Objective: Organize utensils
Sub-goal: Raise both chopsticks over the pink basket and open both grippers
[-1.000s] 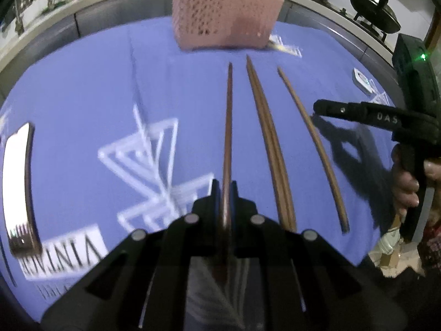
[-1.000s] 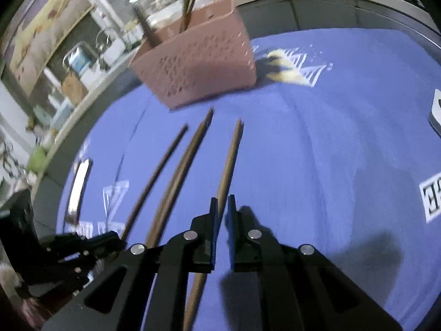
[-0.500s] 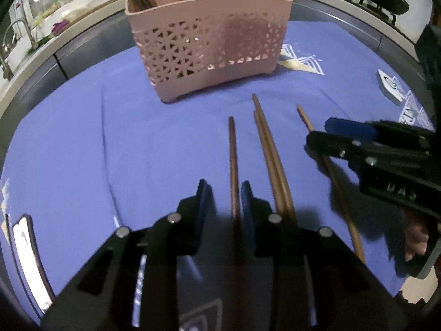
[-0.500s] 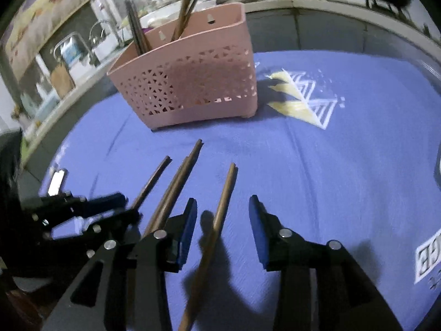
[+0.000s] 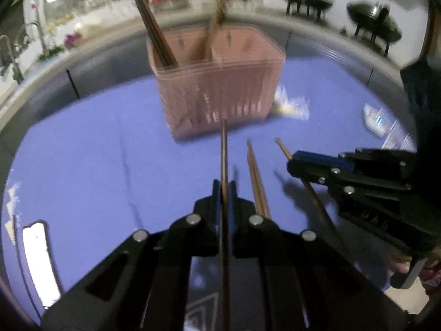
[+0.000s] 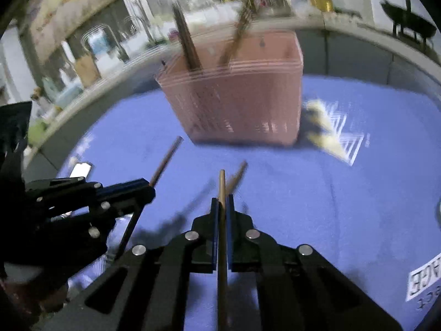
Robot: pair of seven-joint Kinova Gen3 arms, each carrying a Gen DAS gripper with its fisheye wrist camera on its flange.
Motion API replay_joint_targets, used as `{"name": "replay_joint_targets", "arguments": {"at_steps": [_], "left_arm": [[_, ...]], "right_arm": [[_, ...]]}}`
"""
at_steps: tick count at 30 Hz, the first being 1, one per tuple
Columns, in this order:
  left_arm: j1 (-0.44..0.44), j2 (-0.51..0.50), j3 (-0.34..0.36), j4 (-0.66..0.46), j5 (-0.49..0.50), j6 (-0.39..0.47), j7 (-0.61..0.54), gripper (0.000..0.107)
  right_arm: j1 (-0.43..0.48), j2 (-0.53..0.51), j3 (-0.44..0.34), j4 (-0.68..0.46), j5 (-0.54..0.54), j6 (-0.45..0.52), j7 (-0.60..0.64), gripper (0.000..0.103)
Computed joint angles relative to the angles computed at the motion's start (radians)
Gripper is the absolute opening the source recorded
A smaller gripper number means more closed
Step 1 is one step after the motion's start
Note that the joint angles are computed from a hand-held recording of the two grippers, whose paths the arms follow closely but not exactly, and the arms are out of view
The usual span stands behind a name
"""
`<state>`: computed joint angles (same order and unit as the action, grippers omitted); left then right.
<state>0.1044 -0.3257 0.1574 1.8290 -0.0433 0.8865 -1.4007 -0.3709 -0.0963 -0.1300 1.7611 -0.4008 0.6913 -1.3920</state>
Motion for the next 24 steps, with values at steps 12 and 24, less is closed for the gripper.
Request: {"name": "replay_joint_targets", "arguments": {"at_steps": [12, 24], "left_arm": [[-0.046, -0.257, -0.042, -0.025, 0.034, -0.007, -0.02, 0.005], [-0.081, -0.242, -0.011, -0.008, 0.038, 0.014, -0.026, 0.005]], "right_arm": [[-0.027, -0.254, -0.007, 0.098, 0.078, -0.225, -0.034, 0.005], [-0.054, -0.261, 0.0, 0.114, 0.167, -0.249, -0.14, 0.005]]}}
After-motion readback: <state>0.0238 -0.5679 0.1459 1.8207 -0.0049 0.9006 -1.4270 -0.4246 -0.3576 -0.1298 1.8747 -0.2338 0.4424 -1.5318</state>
